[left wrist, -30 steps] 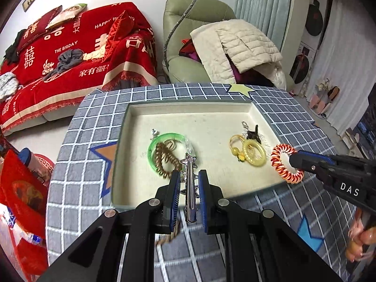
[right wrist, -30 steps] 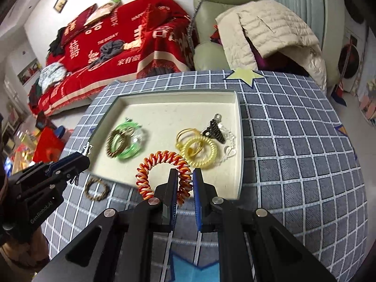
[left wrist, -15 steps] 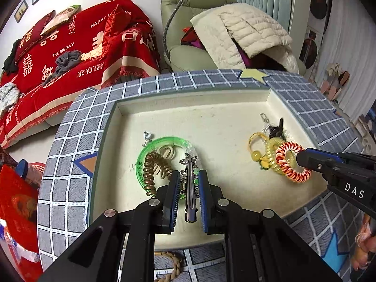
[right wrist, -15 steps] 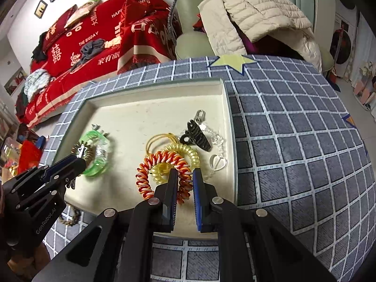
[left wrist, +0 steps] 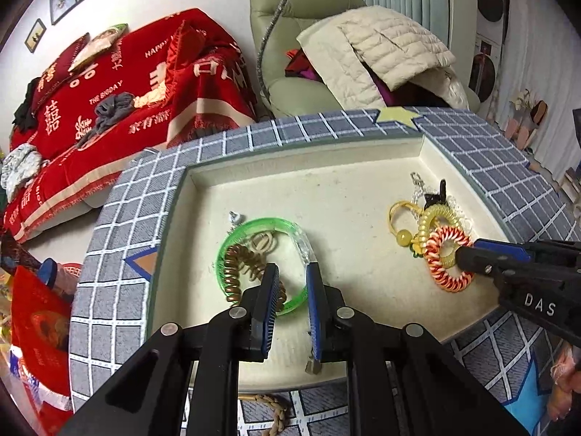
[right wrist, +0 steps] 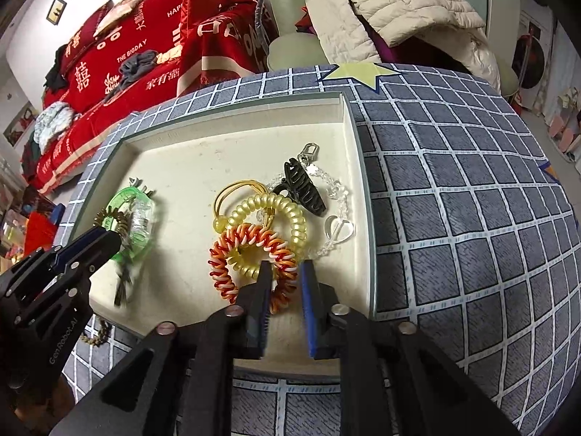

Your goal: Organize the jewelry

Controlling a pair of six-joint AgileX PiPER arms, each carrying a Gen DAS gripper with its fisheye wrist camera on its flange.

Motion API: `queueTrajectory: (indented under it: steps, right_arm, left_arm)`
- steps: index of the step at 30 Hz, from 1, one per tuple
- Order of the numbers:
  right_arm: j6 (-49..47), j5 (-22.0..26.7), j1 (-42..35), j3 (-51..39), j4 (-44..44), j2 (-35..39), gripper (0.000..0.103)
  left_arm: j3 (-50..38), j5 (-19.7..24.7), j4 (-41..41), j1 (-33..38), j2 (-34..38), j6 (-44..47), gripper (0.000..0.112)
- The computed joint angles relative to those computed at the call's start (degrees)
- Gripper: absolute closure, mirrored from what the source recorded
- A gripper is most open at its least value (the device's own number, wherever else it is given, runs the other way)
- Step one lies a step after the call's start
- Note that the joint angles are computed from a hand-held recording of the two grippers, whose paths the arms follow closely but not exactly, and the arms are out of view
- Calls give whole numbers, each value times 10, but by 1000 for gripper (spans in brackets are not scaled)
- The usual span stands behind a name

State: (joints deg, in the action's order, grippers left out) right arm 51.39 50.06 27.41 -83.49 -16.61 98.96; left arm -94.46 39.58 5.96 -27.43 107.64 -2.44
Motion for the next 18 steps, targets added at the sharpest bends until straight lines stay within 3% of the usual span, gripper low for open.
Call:
queueTrajectory:
  steps: [2,11,14,16,17,18]
  right_arm:
    - [11,-9,5,8,-10,-10,53]
    - [129,-8,63,57,-111,-65,52]
    - [194,-2,91,83,-158,-82,43]
    - [233,8,111,95,-193,-87,43]
    - [245,15,119,97,-204,-85,42]
    - [258,22,128,99,-216,-84,40]
  left_arm:
    - [10,-9,5,0,-10,-6,75]
    - [89,-58,26,14,-74,-58,75]
    - [125,-76,47,15,-96,-87,75]
    - [148,-87,60,16,-109,-105,75]
    - [159,-93,66,16,-115,-115,69]
    - [168,-95,73,15,-120,-123,20]
